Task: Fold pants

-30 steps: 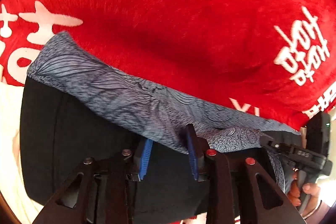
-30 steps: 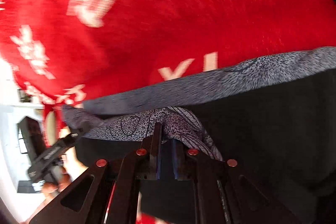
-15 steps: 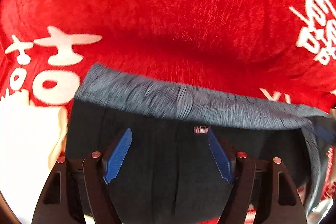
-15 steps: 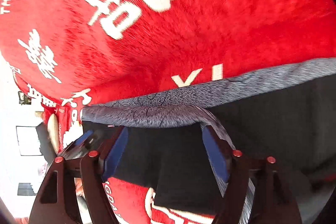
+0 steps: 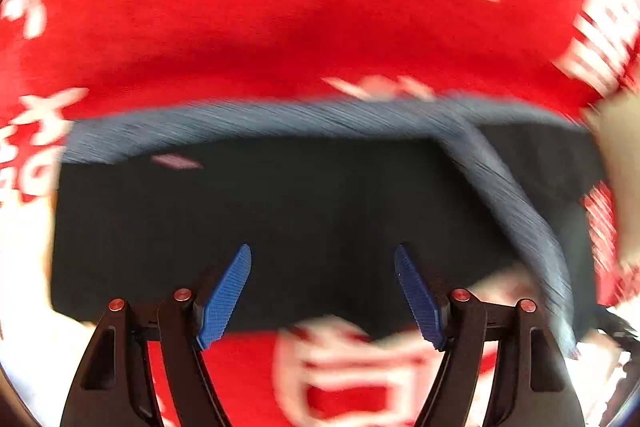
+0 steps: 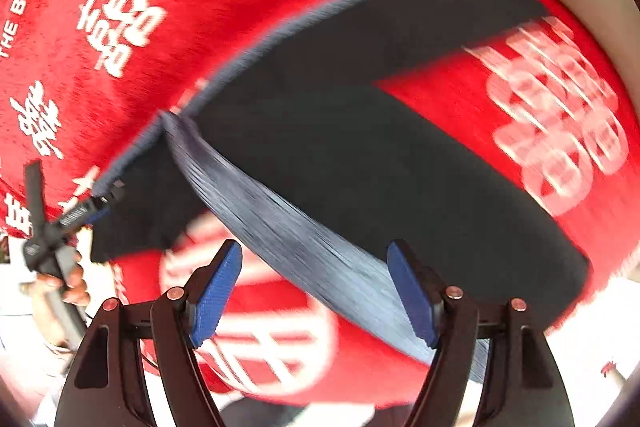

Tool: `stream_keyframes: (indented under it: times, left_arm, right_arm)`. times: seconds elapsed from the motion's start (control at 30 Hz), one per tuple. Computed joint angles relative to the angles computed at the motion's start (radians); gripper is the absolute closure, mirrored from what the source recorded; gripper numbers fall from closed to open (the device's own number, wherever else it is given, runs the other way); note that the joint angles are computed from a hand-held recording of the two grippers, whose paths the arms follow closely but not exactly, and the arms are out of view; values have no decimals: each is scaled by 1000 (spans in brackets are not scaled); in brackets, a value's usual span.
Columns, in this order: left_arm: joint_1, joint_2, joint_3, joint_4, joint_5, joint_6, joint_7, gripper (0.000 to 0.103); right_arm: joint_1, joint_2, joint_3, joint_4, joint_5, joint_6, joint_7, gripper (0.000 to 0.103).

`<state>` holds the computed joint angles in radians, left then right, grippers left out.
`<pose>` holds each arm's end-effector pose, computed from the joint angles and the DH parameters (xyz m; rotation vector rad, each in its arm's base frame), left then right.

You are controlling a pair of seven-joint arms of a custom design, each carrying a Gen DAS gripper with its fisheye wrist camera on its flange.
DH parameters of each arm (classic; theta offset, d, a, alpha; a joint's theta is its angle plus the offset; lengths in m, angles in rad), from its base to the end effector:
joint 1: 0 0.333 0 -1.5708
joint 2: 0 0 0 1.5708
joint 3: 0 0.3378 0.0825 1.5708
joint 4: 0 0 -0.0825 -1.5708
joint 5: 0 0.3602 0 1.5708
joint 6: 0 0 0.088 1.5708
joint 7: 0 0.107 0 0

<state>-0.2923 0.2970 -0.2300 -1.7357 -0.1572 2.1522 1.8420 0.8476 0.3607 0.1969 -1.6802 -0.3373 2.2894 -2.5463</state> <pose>0.5555 -0.3106 0.4548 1.2802 -2.7565 0.3405 0.3554 0.5639 0.4529 -0.8543 2.6766 0.0596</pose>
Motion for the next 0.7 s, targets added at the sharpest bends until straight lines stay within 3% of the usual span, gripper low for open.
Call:
stream_keyframes:
  times: [0.13,0.2,0.37,0.5,0.7]
  left_arm:
    - [-31,-67,-62,-84,-149,-76,-10,27]
    - [-74,-97,-80,-137,-169,-69,-71,27]
    - [-141,-144,-96,-223,-163,-34,-204,27]
    - [-176,-152,-102,-248,-118,1,-289,27]
    - [-196,-127,-111,-237,-93,4,-291,28]
  right_arm:
    - [49,-91,48,-161,31,52,138,25]
    - [61,-117,69,-223,41,99,174,25]
    - [85,-165,84,-398,-29,309,270,25]
    - [124,-168,38,-491,-218,483,482,25]
    - [153,-157,-15,-499,-517,549,719,44]
